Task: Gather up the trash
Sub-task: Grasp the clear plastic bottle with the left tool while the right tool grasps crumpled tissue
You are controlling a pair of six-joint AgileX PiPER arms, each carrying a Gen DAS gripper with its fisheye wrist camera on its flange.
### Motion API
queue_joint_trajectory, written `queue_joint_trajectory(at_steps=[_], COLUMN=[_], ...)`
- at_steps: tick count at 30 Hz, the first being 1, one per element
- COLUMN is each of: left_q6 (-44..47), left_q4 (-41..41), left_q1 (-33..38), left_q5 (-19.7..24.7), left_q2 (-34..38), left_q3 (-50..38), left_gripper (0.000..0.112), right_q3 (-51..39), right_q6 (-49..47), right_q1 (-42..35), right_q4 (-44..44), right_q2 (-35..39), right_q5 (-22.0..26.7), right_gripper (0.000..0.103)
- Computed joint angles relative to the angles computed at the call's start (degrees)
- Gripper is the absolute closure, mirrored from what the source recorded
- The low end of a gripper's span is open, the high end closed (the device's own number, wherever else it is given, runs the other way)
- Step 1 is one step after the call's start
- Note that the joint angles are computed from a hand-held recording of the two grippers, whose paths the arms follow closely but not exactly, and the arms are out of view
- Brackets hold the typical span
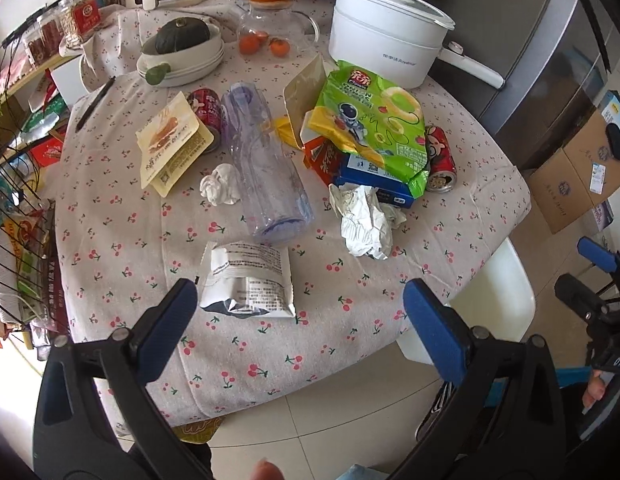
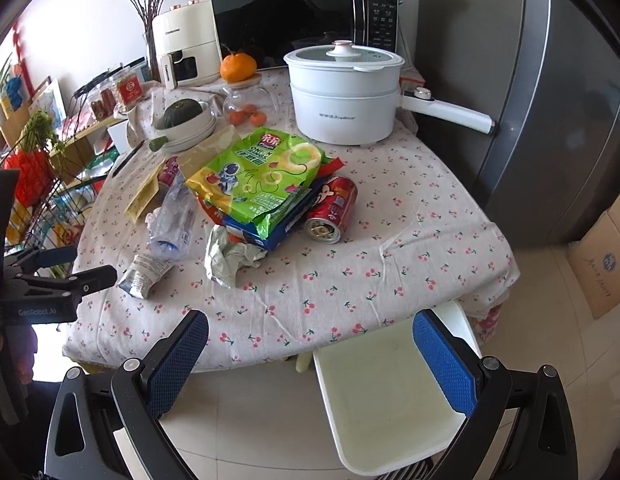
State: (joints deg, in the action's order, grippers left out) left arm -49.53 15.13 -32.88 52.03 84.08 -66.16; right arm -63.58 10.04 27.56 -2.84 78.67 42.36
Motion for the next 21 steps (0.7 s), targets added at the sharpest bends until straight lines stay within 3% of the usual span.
queue_joint_trajectory(at_steps=[3,6,8,13,21], left_q6=[4.01,10.82,14.45,20.14,19.88], left_q4=[-4.30,-10.39,-13.27,-17.71,-16.72], left_q1=[5.31,10.37,12.75,15.99,16.79], left_q5=[-3.21,-3.67,-3.09,0.21,4.03], left_q2=[3.52,9.19,12.96,20.91,27.51], left_q3=[-1.46,-5.73,-9.13,-17.03,-23.29], left_gripper=[0.010,0.020,0.028,0.030,0.034], right_q3=[-1.50,-2.91,-4.80,-8.40,-13.52], right_q6=[-1.85,-4.65,-5.22,-3.06,-5.41], right_q1=[0.32,-0.96,-1.89,-3.38,-4.49], right_q4=[1.58,5.23,6.06,4.38,7.65], right_q2=[3.81,7.61,10.33,15.08,20.87], right_q5=[-1.14,-1.11,-0.52,-1.04,0.79], right_gripper=[0.000,0.000,0.000,0.000,0.000])
